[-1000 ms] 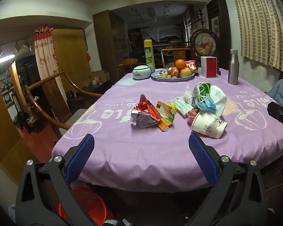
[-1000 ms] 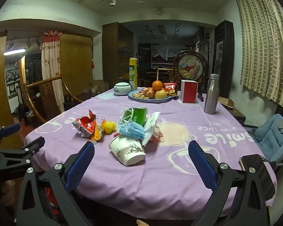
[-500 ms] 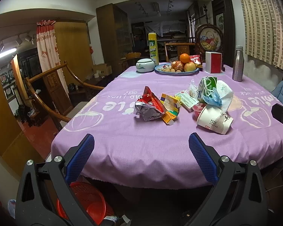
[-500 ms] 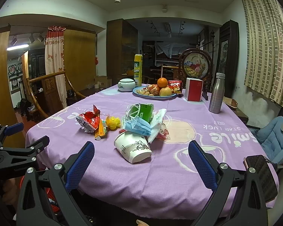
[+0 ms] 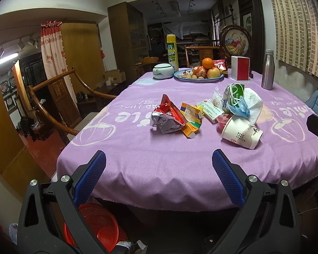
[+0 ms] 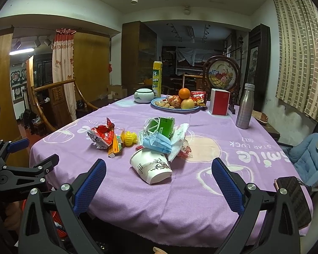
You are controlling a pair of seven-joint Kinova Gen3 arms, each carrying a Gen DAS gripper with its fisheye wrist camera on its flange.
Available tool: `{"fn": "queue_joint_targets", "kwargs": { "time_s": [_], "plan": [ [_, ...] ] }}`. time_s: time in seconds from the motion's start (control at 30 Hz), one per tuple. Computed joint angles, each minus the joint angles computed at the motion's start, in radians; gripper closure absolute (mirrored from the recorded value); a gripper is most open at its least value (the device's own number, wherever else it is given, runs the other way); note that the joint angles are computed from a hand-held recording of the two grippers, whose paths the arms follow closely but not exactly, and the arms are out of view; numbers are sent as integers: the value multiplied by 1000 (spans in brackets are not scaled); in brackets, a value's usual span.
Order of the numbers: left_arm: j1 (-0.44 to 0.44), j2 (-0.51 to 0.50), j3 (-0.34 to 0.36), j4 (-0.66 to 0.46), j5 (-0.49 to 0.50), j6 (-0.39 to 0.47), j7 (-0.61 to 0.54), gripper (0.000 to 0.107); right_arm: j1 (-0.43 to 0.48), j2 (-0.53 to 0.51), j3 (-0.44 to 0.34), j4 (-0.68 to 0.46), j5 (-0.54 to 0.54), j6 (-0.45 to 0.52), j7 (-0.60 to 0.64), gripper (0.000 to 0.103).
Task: Collect trash
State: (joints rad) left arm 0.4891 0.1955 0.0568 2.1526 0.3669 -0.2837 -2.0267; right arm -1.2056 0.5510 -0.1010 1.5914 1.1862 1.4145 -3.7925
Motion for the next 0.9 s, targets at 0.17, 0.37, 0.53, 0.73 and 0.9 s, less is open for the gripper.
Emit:
{"fn": "queue_joint_targets", "kwargs": {
  "time_s": [0.17,0.37,0.53,0.73,0.9],
  "plan": [
    [-1,5,0,-4,7,3,2,11,-1,2,-1,-5,-2,-1,7,6],
    [3,6,-2,-1,8,-3,0,11,0,3,2,-7,-2,-3,9,6],
    [2,8,-3,-2,9,-2,3,11,-1,2,2,-7,-3,-5,11,6],
    [7,13,-8,-4,11,0,4,11,-1,4,3,-8,-4,-5,10,6],
    [3,14,-7,-6,6,5,9,11,-1,5,3,-8,-4,-9,10,6]
  ]
}}
